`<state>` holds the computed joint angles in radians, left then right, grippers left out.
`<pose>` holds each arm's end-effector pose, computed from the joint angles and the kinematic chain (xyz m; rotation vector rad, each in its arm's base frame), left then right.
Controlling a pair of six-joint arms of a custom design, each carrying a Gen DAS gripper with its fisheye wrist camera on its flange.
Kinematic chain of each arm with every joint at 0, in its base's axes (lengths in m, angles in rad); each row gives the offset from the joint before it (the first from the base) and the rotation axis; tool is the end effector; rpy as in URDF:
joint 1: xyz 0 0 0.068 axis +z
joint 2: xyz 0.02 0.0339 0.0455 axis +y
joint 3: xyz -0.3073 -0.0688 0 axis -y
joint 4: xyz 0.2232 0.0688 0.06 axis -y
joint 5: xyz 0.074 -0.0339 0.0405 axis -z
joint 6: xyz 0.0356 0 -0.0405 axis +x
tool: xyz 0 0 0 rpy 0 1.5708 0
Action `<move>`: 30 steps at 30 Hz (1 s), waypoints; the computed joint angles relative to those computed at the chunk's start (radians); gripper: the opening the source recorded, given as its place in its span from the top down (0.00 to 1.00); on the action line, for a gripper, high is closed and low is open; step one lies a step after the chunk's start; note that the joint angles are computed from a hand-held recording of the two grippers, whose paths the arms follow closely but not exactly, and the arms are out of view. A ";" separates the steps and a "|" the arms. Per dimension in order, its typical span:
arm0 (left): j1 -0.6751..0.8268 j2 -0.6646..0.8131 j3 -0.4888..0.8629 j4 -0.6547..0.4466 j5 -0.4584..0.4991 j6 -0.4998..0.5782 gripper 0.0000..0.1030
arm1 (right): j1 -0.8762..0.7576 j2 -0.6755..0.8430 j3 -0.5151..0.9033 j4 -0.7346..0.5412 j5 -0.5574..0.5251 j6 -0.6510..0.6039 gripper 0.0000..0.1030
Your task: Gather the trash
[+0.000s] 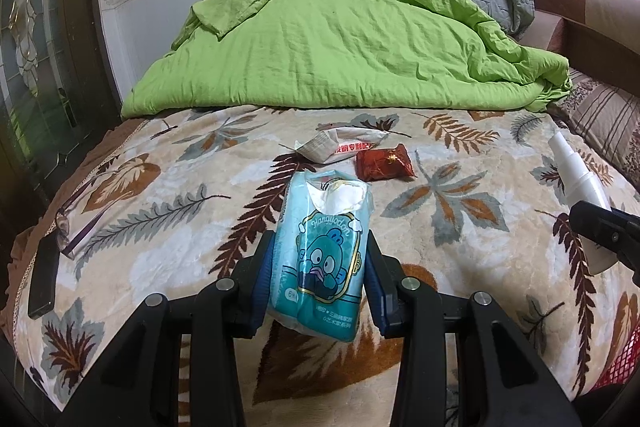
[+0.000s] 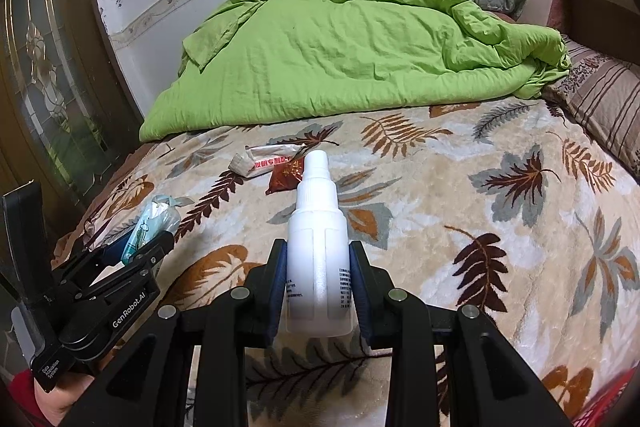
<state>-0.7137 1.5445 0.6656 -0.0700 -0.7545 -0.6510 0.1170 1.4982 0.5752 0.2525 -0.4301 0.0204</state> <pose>0.2116 -0.1510 0.2059 -0.2107 2.2041 0.2303 0.2600 0.0455 0.2121 -0.3403 2.2002 0.5559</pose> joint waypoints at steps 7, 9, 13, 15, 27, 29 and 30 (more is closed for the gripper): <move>0.002 0.000 -0.001 0.001 0.001 0.001 0.62 | 0.002 -0.003 -0.002 0.004 0.002 0.003 0.68; 0.003 -0.001 -0.001 0.001 0.002 0.001 0.62 | 0.001 -0.004 -0.001 0.003 0.001 0.005 0.68; 0.001 0.000 0.000 0.000 0.000 -0.001 0.62 | -0.004 -0.004 -0.001 0.002 -0.007 0.010 0.68; -0.001 0.003 0.001 0.001 -0.001 -0.001 0.62 | -0.007 -0.004 -0.001 -0.005 -0.014 0.012 0.68; -0.007 0.015 0.014 0.001 -0.004 -0.002 0.62 | -0.040 -0.052 -0.045 -0.018 -0.055 0.012 0.68; -0.006 0.013 0.013 -0.001 -0.003 -0.003 0.62 | -0.042 -0.057 -0.051 -0.013 -0.058 0.008 0.68; -0.004 0.008 0.009 0.000 -0.001 0.000 0.62 | -0.044 -0.060 -0.055 -0.011 -0.061 0.005 0.68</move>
<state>-0.7172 1.5528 0.6749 -0.0698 -0.7557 -0.6510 0.0733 1.4379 0.5199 0.2413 -0.4910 0.0251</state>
